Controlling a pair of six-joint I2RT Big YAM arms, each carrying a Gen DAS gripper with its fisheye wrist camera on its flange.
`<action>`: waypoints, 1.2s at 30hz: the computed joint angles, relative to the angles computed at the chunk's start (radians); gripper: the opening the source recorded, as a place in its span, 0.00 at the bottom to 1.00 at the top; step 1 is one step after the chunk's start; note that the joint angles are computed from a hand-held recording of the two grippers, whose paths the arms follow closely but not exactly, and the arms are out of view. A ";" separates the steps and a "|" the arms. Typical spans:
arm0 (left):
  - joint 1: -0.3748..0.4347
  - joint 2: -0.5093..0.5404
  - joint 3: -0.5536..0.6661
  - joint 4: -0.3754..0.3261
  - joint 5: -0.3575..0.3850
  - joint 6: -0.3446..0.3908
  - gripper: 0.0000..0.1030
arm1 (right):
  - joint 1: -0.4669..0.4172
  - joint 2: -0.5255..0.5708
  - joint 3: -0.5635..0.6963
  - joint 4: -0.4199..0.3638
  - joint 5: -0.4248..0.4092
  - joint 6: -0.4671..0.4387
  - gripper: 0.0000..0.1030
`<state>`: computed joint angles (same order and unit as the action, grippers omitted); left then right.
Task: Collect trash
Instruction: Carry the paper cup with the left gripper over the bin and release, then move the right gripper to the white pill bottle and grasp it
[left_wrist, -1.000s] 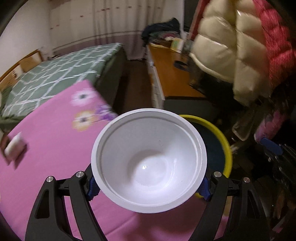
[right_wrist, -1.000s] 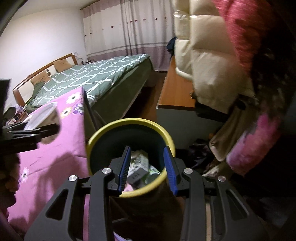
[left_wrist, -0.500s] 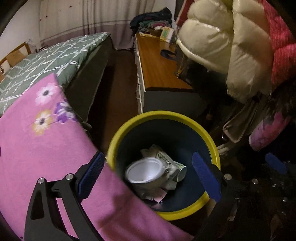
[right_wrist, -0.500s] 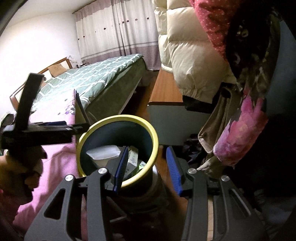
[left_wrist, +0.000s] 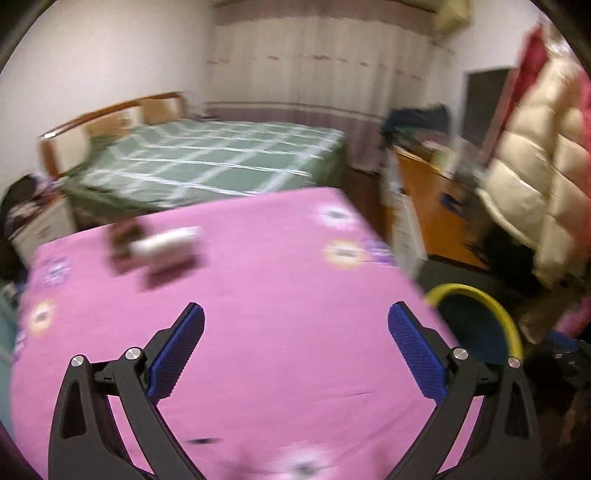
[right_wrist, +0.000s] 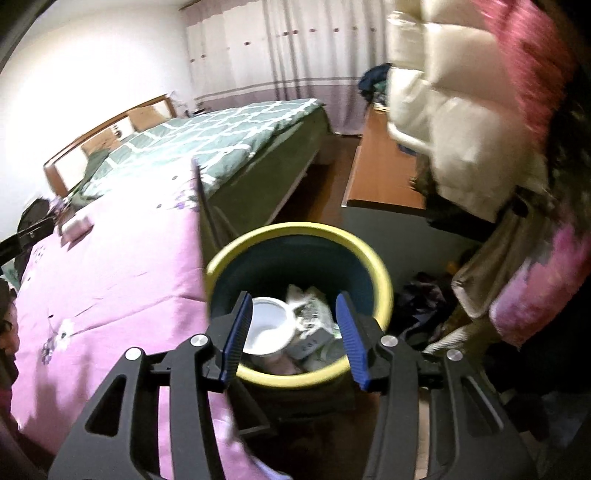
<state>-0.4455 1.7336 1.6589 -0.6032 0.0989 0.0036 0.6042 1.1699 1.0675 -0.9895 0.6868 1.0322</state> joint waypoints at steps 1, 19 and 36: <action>0.038 -0.010 -0.020 0.015 -0.022 -0.010 0.95 | 0.001 0.021 0.019 0.011 -0.008 -0.021 0.44; 0.386 0.054 -0.081 0.144 -0.183 -0.067 0.95 | 0.007 0.422 0.455 0.086 -0.167 -0.348 0.44; 0.386 0.088 -0.036 0.051 -0.155 -0.096 0.95 | -0.035 1.068 1.393 -0.065 -0.367 -0.677 0.84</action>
